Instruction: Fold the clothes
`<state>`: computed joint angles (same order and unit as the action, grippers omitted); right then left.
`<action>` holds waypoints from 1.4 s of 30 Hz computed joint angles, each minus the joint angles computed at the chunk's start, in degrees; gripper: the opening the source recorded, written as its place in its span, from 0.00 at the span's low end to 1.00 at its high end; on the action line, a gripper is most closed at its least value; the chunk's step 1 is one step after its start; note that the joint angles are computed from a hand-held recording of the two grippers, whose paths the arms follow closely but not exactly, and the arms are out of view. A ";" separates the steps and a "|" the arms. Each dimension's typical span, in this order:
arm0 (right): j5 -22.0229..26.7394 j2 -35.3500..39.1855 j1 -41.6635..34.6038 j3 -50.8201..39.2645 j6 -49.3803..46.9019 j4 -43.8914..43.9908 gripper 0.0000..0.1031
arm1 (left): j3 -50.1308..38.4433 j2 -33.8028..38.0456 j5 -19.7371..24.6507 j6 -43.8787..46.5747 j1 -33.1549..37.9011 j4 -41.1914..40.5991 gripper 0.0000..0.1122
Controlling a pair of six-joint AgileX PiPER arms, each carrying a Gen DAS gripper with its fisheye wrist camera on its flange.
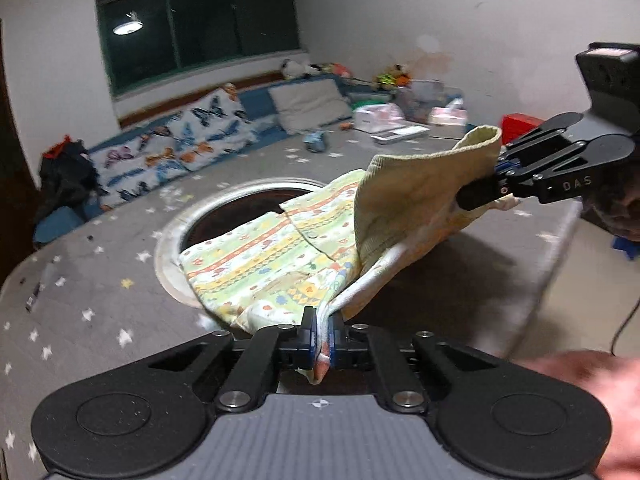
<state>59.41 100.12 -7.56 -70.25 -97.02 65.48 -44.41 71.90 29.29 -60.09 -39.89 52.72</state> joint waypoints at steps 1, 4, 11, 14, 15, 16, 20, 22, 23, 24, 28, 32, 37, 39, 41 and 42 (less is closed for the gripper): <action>1.79 -1.45 -1.18 0.89 0.25 -1.19 0.08 | -0.11 -1.43 1.42 2.20 -1.53 -2.90 0.05; 5.65 -4.36 -3.64 2.01 -0.06 -3.91 0.08 | -0.97 -3.67 4.44 5.84 -4.26 -7.64 0.05; 4.41 -0.10 -0.29 -6.29 5.75 -5.83 0.08 | -6.74 0.45 0.02 21.09 5.88 -21.06 0.05; 2.47 4.40 2.45 -13.17 9.28 -6.60 0.08 | -10.27 3.82 -2.59 30.47 12.03 -29.22 0.05; 2.05 6.32 3.40 -16.15 10.80 -7.09 0.08 | -11.70 5.49 -3.28 34.17 14.31 -32.51 0.05; 1.57 8.38 4.43 -19.28 12.41 -7.91 0.08 | -13.24 7.21 -3.77 37.77 16.43 -35.76 0.05; -0.12 17.62 8.56 -32.84 20.60 -12.74 0.08 | -20.47 15.48 -3.54 49.47 23.62 -47.59 0.05; -0.71 22.31 10.39 -39.19 25.00 -15.35 0.08 | -24.28 19.99 -2.77 53.20 26.46 -51.99 0.05; -0.72 24.83 11.24 -42.80 27.41 -16.80 0.08 | -25.87 22.10 -2.19 54.60 27.64 -53.88 0.05; -0.50 27.49 12.06 -46.76 29.96 -18.35 0.08 | -27.58 24.24 -1.48 55.78 28.75 -55.57 0.05; -0.53 36.71 14.60 -58.10 37.84 -22.65 0.08 | -31.48 30.10 0.66 57.85 32.02 -60.25 0.05; -4.70 39.91 15.83 -58.94 38.90 -22.59 0.17 | -33.35 33.29 2.42 60.19 35.04 -66.56 0.06; -8.92 38.07 14.00 -53.98 37.21 -19.12 0.24 | -34.29 33.10 4.10 61.53 36.40 -68.04 0.09; -10.00 35.76 12.73 -50.00 35.31 -17.63 0.36 | -35.39 33.48 4.69 60.62 36.52 -67.07 0.10; -12.26 31.60 10.89 -42.58 30.78 -15.51 0.38 | -36.14 33.80 5.12 59.37 36.75 -66.03 0.11; -13.50 29.54 10.12 -38.88 28.58 -14.67 0.38 | -36.46 33.89 5.25 57.10 36.60 -63.70 0.13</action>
<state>45.91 129.65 2.55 -109.14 -68.44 50.81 -80.87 105.79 34.54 -2.99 -3.29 -10.97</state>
